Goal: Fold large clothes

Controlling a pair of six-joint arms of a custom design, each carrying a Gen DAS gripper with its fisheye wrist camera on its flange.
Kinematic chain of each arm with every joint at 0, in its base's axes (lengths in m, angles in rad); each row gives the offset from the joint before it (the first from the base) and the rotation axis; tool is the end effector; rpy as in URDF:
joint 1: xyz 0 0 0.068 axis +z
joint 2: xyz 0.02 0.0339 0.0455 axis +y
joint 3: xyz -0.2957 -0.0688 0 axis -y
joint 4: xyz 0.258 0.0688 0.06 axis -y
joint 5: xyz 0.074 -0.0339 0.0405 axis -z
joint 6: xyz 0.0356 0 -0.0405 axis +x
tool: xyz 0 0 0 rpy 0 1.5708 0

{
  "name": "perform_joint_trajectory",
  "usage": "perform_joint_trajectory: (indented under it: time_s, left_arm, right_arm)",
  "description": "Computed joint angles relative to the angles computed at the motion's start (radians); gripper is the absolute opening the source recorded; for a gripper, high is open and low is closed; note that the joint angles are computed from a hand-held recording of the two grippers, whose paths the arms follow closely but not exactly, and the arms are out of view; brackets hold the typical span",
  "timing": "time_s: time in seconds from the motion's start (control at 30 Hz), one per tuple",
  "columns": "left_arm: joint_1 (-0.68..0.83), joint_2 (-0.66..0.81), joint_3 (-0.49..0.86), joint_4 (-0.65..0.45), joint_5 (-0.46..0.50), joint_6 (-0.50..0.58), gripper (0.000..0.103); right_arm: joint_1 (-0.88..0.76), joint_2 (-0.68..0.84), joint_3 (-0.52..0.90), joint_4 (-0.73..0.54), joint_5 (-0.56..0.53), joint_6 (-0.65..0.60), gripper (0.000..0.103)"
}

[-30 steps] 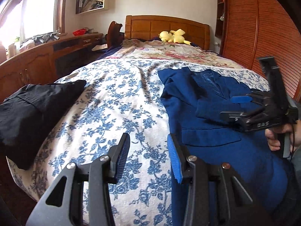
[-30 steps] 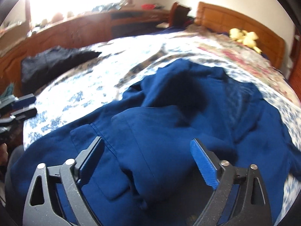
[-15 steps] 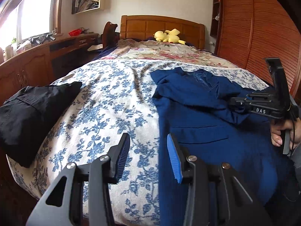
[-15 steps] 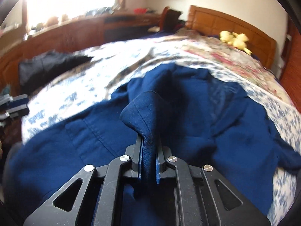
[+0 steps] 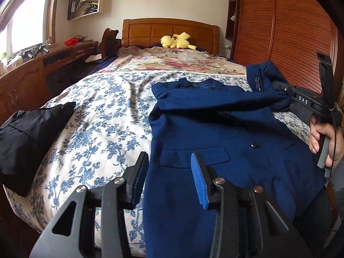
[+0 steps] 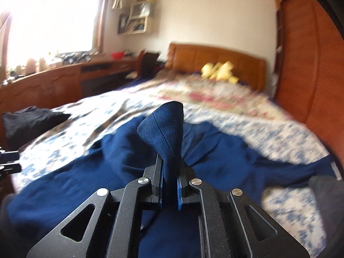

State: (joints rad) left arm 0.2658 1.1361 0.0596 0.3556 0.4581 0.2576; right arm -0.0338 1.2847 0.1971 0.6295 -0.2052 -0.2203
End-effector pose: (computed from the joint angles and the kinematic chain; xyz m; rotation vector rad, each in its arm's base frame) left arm 0.1491 0.0243 0.1131 0.2233 2.2033 -0.2381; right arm 0.2073 0.0002 0.1485 -0.3160 1.9940 0.0470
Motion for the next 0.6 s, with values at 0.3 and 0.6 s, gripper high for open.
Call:
perform_joint_trajectory:
  time_s: [0.3,0.6]
  left_arm:
    - [-0.117,0.077,0.015,0.085,-0.065,-0.059,0.039]
    - [-0.286,0.285,0.091,0.256,-0.150,-0.147,0.039]
  right_arm:
    - [-0.138,0.077,-0.083,-0.036,-0.077,-0.057,0.020]
    - [-0.455,-0.020,-0.158,-0.224,-0.256,-0.226,0.048]
